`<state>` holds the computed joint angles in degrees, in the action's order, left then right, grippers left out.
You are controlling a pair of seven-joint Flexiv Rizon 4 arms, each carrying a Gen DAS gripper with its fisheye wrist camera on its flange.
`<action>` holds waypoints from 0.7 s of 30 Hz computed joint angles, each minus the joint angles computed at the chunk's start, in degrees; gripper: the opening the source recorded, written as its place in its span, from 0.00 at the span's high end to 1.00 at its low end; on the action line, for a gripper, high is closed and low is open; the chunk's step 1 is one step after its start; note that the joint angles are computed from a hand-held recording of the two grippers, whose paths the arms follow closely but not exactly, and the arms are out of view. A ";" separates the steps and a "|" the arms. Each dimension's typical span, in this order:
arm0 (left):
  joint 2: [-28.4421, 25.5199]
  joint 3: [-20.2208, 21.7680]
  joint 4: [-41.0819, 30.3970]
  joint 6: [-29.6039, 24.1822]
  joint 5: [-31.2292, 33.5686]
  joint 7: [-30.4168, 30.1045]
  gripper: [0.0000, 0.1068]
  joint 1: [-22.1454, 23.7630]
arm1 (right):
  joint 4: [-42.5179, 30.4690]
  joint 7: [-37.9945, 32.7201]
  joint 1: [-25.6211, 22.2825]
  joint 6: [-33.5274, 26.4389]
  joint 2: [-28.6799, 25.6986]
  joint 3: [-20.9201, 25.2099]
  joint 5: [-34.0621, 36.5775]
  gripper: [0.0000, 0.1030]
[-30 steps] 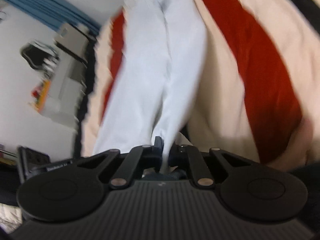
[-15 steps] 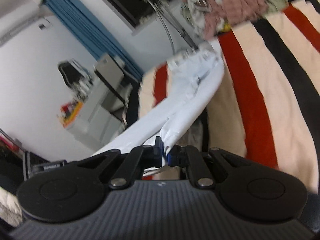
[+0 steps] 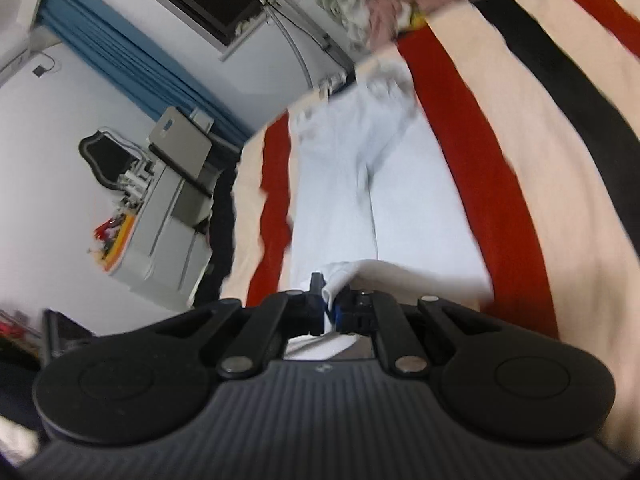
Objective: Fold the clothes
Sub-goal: 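Lift the hem with both grippers and fold it up toward the collar, then open both grippers and lift them above the folded shirt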
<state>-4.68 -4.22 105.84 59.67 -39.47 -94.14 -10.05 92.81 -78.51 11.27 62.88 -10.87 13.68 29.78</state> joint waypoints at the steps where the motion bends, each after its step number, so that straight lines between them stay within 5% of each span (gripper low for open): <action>1: -3.18 -0.01 -3.69 0.20 2.66 -1.26 0.96 0.65 | -2.81 1.58 1.04 0.71 -3.42 -1.19 -2.34 0.93; 5: -16.11 0.50 -19.68 0.03 13.26 -6.65 0.96 2.21 | -14.80 7.07 2.59 1.38 -16.62 -3.69 -10.47 0.93; 10: -29.24 0.70 -34.00 -0.37 20.45 -6.04 0.96 2.73 | -26.11 8.96 2.04 1.74 -29.11 -3.27 -17.21 0.92; 15: -38.22 1.86 -42.82 -0.51 25.43 -4.87 0.96 1.69 | -29.72 8.97 2.65 3.69 -35.01 -3.80 -23.57 0.92; 21: -39.90 3.52 -44.58 0.66 29.35 -4.50 0.89 -0.15 | -28.63 10.99 4.14 2.69 -35.23 -5.69 -30.22 0.89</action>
<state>-44.58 -0.70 61.26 60.33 -10.12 -98.63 -10.20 64.17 -67.52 15.41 65.57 -46.09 7.99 -0.45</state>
